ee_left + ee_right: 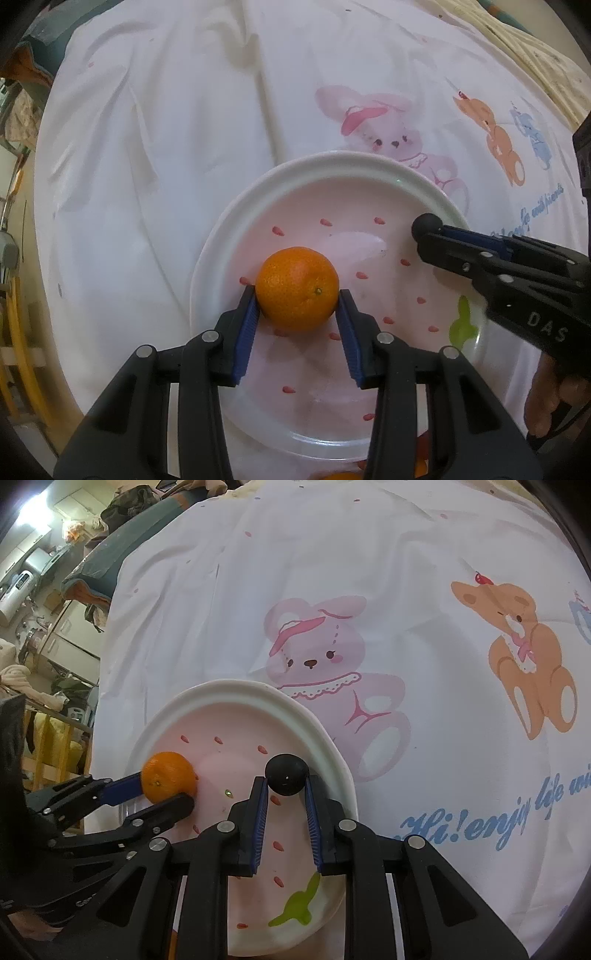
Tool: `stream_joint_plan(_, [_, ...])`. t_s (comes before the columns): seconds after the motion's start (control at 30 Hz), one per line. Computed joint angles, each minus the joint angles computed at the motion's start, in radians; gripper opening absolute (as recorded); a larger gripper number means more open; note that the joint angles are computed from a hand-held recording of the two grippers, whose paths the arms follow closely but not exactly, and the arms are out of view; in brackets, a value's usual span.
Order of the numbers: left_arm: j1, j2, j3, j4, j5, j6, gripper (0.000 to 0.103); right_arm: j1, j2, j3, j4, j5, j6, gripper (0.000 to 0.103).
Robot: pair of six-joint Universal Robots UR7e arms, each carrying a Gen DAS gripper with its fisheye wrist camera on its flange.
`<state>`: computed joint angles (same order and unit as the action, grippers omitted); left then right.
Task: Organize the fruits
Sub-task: 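Release the plum onto the pink plate with the right gripper while the left releases the tangerine there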
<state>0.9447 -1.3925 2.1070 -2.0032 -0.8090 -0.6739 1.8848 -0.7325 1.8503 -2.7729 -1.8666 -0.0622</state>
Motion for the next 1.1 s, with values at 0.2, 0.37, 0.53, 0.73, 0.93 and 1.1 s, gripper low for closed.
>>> stream_joint_plan(0.2, [-0.001,0.006,-0.001,-0.014,-0.006,0.004,0.039,-0.018,-0.020,0.019,0.000,0.034,0.018,0.022])
stream_joint_plan(0.37, [0.009,-0.001,-0.007,-0.008,-0.011,0.002,0.040,-0.003,-0.030,0.038,-0.040,0.003,0.003,0.025])
stream_joint_plan(0.53, [0.019,-0.011,-0.007,-0.014,-0.022,0.005,0.040,-0.004,-0.036,0.034,-0.056,0.023,0.010,0.025])
stream_joint_plan(0.73, [0.027,-0.020,-0.015,-0.015,-0.031,0.014,0.053,-0.012,-0.071,0.050,-0.079,0.045,0.030,0.025])
stream_joint_plan(0.93, [0.013,-0.047,-0.011,-0.041,-0.015,0.022,0.068,-0.004,-0.105,0.070,-0.105,0.049,0.029,0.075])
stream_joint_plan(1.1, [-0.007,-0.077,0.008,-0.057,0.007,0.006,0.081,0.011,-0.107,0.072,-0.119,0.038,0.045,0.083])
